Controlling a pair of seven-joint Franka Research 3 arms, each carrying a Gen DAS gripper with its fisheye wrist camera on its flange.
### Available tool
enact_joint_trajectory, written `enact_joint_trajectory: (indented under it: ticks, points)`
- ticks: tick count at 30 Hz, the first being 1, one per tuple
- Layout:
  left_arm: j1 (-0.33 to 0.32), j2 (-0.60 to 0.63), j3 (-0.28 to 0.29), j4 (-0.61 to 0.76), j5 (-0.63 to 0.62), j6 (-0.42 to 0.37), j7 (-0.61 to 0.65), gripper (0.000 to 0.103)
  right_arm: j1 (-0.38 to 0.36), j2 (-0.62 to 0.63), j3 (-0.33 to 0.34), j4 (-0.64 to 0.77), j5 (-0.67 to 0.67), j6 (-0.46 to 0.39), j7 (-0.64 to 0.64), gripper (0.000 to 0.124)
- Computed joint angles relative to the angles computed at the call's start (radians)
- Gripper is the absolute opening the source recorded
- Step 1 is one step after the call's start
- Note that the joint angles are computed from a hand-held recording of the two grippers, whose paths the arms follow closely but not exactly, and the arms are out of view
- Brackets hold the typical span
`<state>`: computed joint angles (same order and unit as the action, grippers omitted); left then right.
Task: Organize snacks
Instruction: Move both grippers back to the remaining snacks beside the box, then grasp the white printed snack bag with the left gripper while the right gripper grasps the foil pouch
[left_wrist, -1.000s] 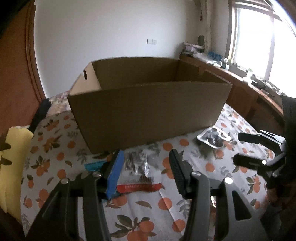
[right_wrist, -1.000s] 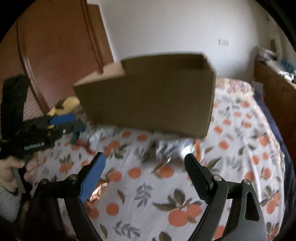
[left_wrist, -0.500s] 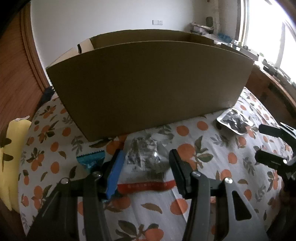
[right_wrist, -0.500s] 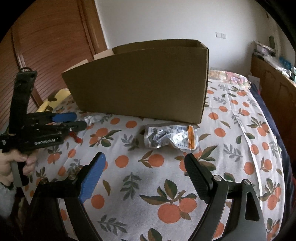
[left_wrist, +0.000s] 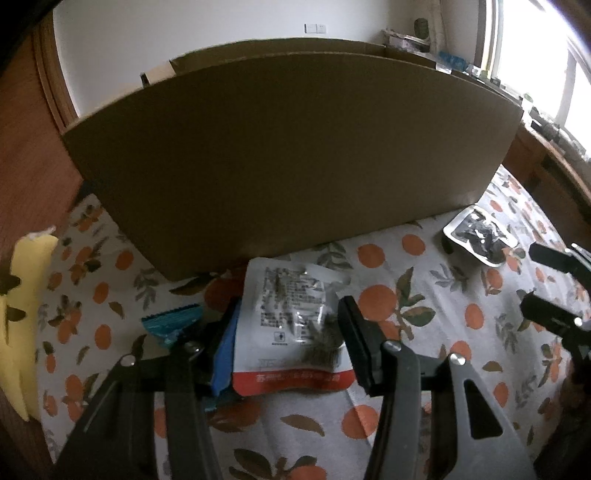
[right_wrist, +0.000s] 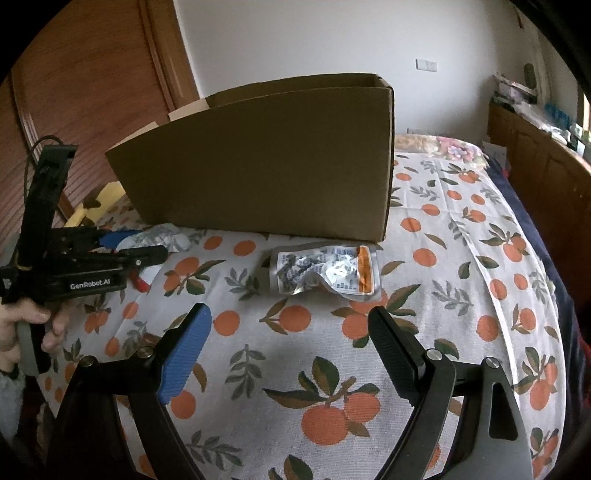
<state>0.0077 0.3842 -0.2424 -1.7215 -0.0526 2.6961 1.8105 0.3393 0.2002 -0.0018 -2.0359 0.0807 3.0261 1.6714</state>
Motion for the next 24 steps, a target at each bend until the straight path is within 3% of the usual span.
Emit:
enact_joint_trajectory:
  ticks: [3, 6, 11, 16, 20, 24]
  points:
    - [0.022, 0.022, -0.026, 0.036, -0.047, -0.062, 0.032, 0.062, -0.004, 0.001, 0.005, 0.002, 0.01, -0.001, -0.004, 0.088]
    - [-0.005, 0.007, -0.006, -0.008, -0.007, 0.005, 0.033, 0.063, -0.014, 0.002, 0.015, 0.001, 0.03, 0.0, -0.02, 0.088]
    - [0.003, 0.003, -0.019, -0.026, -0.025, 0.03, 0.039, 0.061, -0.01, 0.0, 0.012, 0.0, 0.035, -0.002, -0.023, 0.088]
    - [0.046, -0.051, -0.068, -0.125, -0.092, 0.116, 0.14, 0.06, -0.032, 0.004, 0.037, 0.008, 0.081, -0.016, -0.055, 0.088]
    - [0.132, -0.099, -0.162, -0.185, -0.287, 0.173, 0.289, 0.061, -0.015, 0.012, 0.011, 0.027, 0.06, -0.044, -0.026, 0.088]
    - [0.211, -0.127, -0.247, -0.21, -0.557, 0.208, 0.495, 0.061, -0.049, 0.031, 0.048, 0.074, 0.124, -0.105, -0.064, 0.088]
